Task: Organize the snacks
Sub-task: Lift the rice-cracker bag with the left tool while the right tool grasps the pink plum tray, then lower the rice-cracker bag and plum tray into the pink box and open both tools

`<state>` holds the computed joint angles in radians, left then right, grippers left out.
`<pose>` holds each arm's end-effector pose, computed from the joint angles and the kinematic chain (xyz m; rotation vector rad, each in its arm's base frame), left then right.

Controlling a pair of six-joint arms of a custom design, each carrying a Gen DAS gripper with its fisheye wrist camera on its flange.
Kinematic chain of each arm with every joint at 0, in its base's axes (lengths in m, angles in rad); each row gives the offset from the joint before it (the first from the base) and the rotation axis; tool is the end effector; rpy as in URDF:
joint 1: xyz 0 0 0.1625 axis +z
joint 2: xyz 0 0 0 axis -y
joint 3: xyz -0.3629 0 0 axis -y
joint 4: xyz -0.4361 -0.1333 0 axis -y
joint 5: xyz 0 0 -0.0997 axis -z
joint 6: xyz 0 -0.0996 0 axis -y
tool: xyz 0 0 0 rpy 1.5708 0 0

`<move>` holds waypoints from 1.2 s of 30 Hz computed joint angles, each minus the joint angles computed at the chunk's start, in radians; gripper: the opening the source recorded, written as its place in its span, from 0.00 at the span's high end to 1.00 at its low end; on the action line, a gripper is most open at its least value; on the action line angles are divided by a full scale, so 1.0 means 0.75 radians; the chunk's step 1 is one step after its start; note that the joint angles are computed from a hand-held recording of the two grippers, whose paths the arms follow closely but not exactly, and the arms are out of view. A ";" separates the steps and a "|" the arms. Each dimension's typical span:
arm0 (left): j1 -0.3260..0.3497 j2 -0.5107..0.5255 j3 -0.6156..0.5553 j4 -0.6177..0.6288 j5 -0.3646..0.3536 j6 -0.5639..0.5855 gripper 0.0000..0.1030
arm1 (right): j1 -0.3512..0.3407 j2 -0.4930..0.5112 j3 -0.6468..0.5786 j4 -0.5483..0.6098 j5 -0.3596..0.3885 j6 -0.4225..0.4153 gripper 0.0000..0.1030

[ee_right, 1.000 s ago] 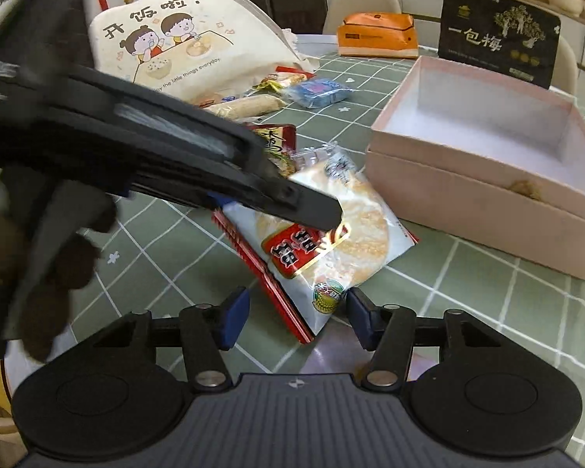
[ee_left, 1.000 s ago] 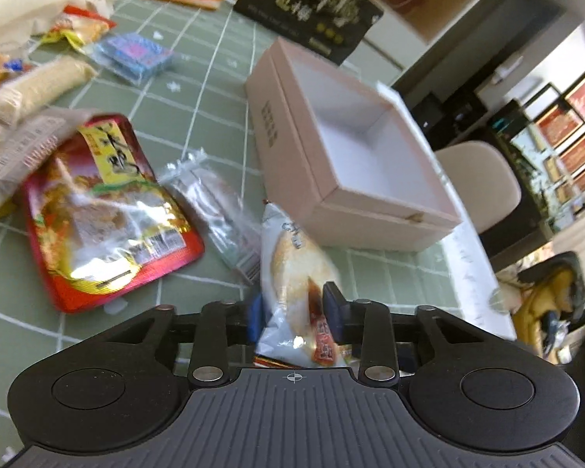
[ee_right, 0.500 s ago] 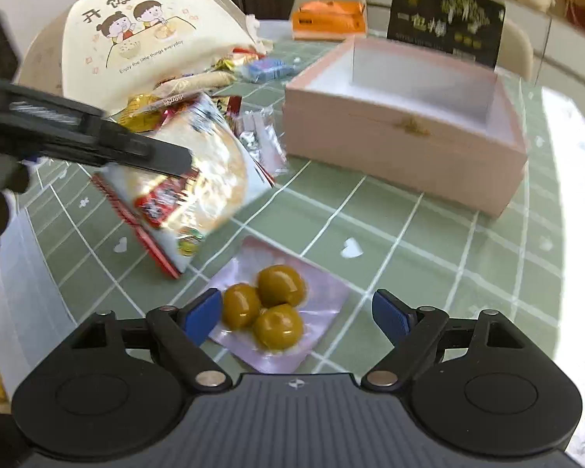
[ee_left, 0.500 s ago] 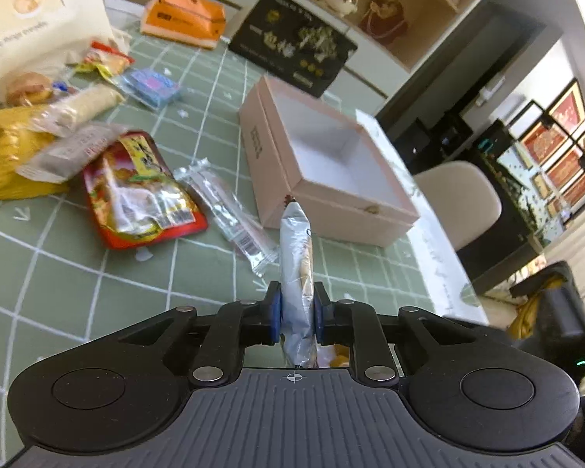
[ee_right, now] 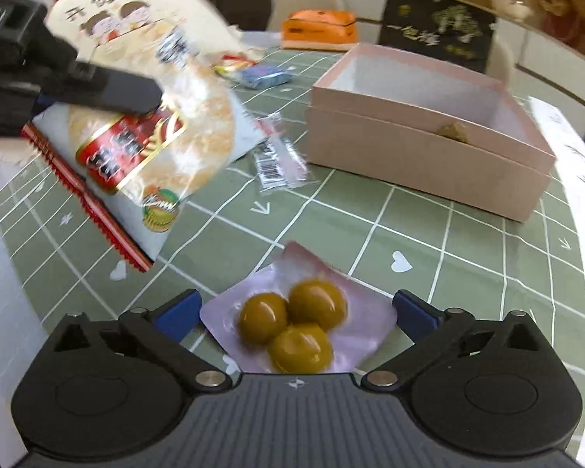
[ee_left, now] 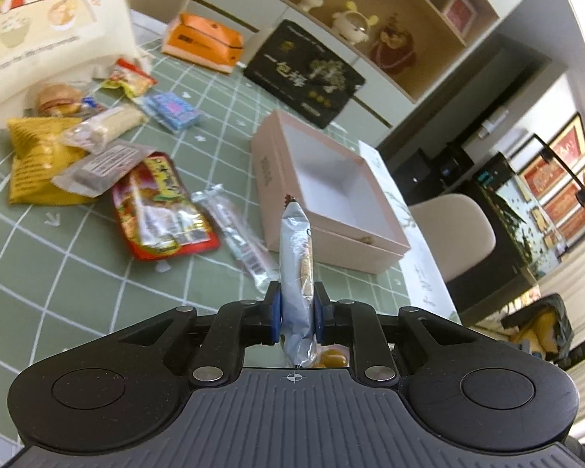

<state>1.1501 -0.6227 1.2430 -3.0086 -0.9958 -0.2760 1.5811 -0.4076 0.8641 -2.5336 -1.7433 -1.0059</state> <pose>-0.1469 -0.7875 0.1362 -0.1431 2.5967 -1.3106 0.1251 -0.8581 0.0767 1.2642 -2.3947 0.5036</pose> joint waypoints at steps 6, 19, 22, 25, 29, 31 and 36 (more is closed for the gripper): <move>0.008 -0.027 0.035 -0.006 -0.005 -0.037 0.81 | -0.006 -0.036 -0.009 0.110 0.018 -0.098 0.14; 0.003 0.080 -0.171 0.077 -0.097 0.050 0.81 | -0.015 -0.107 0.003 0.106 0.021 -0.159 0.66; 0.004 0.081 -0.160 0.070 -0.069 0.040 0.81 | -0.029 -0.078 -0.013 0.018 0.029 0.002 0.34; 0.012 0.069 -0.137 0.079 -0.060 -0.012 0.81 | -0.020 -0.008 -0.056 -0.091 -0.031 0.103 0.34; 0.015 0.044 -0.094 0.074 -0.051 -0.045 0.81 | -0.013 0.111 -0.190 -0.147 -0.096 0.180 0.29; 0.018 0.037 -0.082 0.078 -0.051 -0.061 0.81 | -0.013 0.139 -0.224 -0.155 -0.098 0.188 0.27; 0.021 0.042 -0.087 0.091 -0.077 -0.062 0.81 | -0.007 0.112 -0.231 -0.049 -0.096 0.081 0.43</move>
